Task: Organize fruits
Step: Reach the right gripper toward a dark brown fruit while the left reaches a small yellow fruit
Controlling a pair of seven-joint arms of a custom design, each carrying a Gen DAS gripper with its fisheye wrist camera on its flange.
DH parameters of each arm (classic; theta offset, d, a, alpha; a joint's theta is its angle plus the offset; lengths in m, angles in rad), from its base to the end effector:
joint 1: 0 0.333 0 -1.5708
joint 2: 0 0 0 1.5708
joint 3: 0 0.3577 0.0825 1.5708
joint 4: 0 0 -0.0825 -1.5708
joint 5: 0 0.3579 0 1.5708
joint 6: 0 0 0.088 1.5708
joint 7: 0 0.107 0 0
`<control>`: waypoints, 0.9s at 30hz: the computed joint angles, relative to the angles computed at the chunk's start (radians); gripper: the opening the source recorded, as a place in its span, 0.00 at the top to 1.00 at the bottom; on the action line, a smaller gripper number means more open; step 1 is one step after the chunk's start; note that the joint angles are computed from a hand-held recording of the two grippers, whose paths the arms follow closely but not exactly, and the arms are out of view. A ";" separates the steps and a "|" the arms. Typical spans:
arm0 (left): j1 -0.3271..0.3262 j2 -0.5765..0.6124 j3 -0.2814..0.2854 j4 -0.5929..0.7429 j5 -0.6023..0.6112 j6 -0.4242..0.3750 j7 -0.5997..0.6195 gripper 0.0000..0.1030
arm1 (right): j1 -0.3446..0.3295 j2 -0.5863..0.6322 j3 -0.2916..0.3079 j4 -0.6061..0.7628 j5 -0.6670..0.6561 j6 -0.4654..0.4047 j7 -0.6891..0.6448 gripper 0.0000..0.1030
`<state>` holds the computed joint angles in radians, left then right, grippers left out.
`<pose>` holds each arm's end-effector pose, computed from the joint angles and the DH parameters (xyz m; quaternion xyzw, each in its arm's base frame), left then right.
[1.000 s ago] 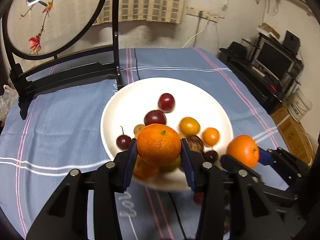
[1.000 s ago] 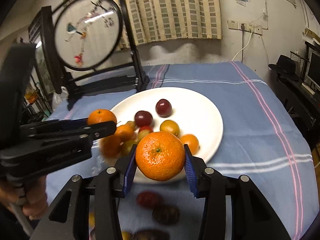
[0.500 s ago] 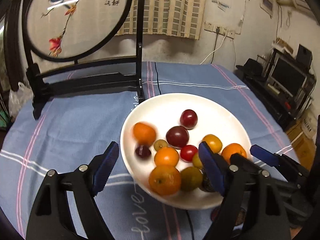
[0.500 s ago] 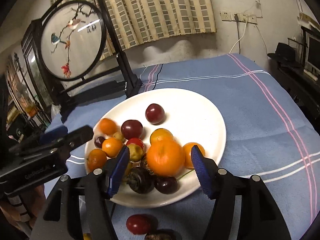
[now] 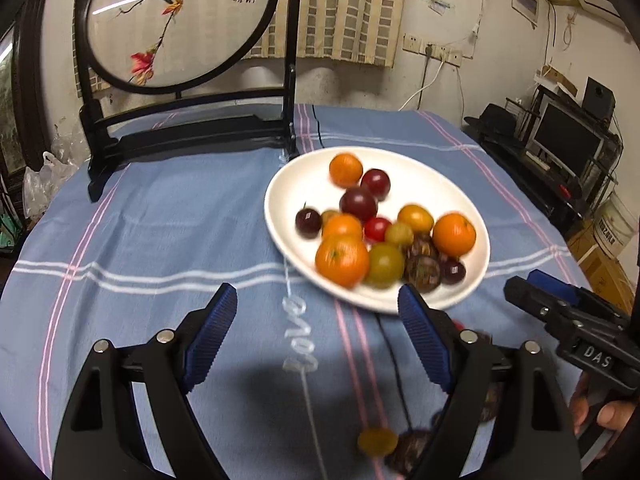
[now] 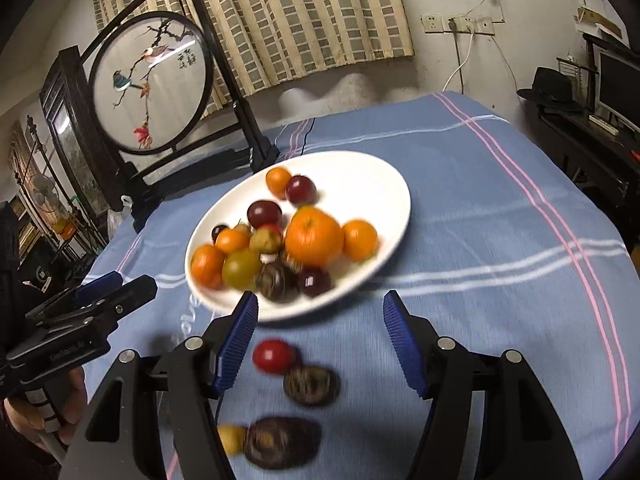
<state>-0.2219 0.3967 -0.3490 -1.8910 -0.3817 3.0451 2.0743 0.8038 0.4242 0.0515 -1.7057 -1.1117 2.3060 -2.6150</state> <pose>0.5953 -0.3099 0.4463 -0.4177 0.8205 -0.3634 0.1425 0.4642 0.4986 0.4247 -0.4503 0.7882 -0.2684 0.3223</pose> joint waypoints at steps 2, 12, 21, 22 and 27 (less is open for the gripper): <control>0.037 -0.018 -0.034 -0.035 -0.027 -0.002 0.026 0.22 | 0.016 -0.001 0.007 -0.005 0.002 -0.019 0.009 0.36; 0.141 -0.061 -0.131 -0.145 -0.165 0.029 0.180 0.17 | 0.050 0.034 0.050 0.015 0.107 -0.068 -0.071 0.36; 0.145 -0.059 -0.105 -0.145 -0.237 -0.032 0.250 0.17 | 0.075 0.110 0.048 0.120 0.280 -0.104 -0.338 0.36; 0.149 -0.060 -0.109 -0.141 -0.252 -0.044 0.262 0.17 | 0.077 0.119 0.043 0.134 0.292 -0.110 -0.357 0.37; 0.137 -0.073 -0.092 -0.135 -0.304 -0.097 0.313 0.17 | 0.083 0.159 0.020 0.197 0.329 -0.136 -0.437 0.36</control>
<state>-0.0854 0.3234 -0.4411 -2.0258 -0.6857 2.9481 2.3877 0.8865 0.5830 0.0715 -1.5084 -0.7829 2.1704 -3.0521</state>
